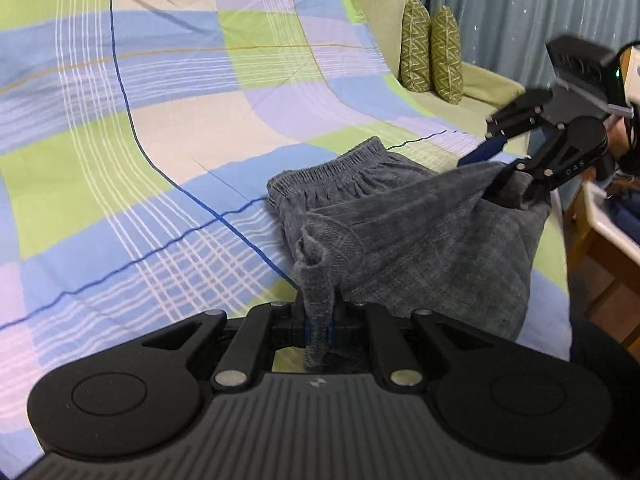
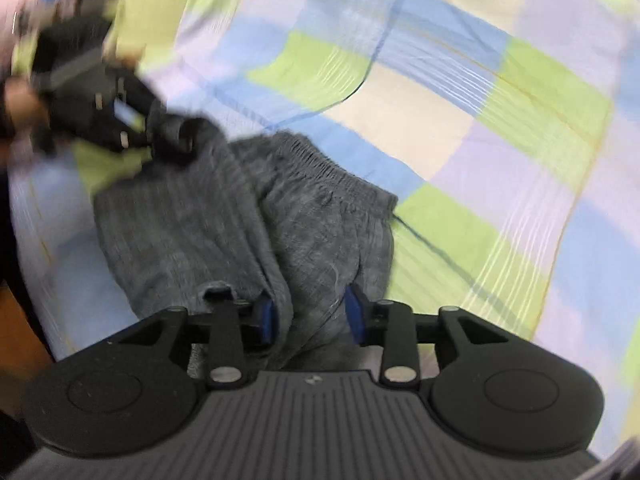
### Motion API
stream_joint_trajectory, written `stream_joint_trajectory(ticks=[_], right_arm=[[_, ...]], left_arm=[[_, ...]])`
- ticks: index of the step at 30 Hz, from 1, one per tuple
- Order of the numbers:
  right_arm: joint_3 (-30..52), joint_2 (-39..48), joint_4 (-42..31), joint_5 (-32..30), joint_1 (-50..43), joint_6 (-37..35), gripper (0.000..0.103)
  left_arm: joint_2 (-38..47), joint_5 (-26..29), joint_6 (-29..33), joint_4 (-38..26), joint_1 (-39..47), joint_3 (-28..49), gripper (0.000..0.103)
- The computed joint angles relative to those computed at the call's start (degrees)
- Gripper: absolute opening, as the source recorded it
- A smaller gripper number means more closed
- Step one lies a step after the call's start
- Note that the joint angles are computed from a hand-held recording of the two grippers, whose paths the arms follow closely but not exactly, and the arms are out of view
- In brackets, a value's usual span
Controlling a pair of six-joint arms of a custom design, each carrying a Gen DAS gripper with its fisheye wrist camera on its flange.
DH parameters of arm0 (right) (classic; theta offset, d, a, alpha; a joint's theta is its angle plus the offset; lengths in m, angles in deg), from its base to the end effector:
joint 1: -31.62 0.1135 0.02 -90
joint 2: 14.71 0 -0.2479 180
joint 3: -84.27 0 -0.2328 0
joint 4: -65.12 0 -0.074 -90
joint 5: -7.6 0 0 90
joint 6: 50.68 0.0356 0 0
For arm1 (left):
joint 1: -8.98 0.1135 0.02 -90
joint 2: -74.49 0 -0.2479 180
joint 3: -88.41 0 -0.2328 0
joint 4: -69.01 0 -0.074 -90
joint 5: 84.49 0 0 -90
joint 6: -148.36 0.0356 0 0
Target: Fold clothes
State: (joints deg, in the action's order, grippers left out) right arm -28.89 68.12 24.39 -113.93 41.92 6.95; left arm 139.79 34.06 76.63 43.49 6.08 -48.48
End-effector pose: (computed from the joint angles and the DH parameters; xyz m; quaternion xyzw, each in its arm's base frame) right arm 0.2624 0.0666 0.2081 -0.4079 0.8306 0.2028 0.3203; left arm 0.2017 -0.0273 0.1729 0.2535 0.8722 -0.1812 0.3772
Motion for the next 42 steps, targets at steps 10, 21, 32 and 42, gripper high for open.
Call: stream_joint_trajectory(ticks=[10,21,32,42], right_arm=[[-19.54,-14.42,27.31,-6.75,-9.71,24.77,0.041],[-22.18,-10.62,30.73,-13.80,-7.78,31.64,0.049],[-16.84,-7.31,23.52,-5.15,-0.72,34.96,0.012],[-23.00,-20.21,21.15,-17.70,-12.66,42.43,0.004]], left_arm=[[1.61,-5.58,-0.73,-0.52,-3.95,1.35,0.008],[0.48,-6.53,-1.49,-0.96,-4.53,0.83,0.008],[-1.81,-3.28,-1.06,-1.11,-2.12,-0.90,0.008],[-18.64,15.56,4.54,-12.14,11.93,-2.68,0.007]])
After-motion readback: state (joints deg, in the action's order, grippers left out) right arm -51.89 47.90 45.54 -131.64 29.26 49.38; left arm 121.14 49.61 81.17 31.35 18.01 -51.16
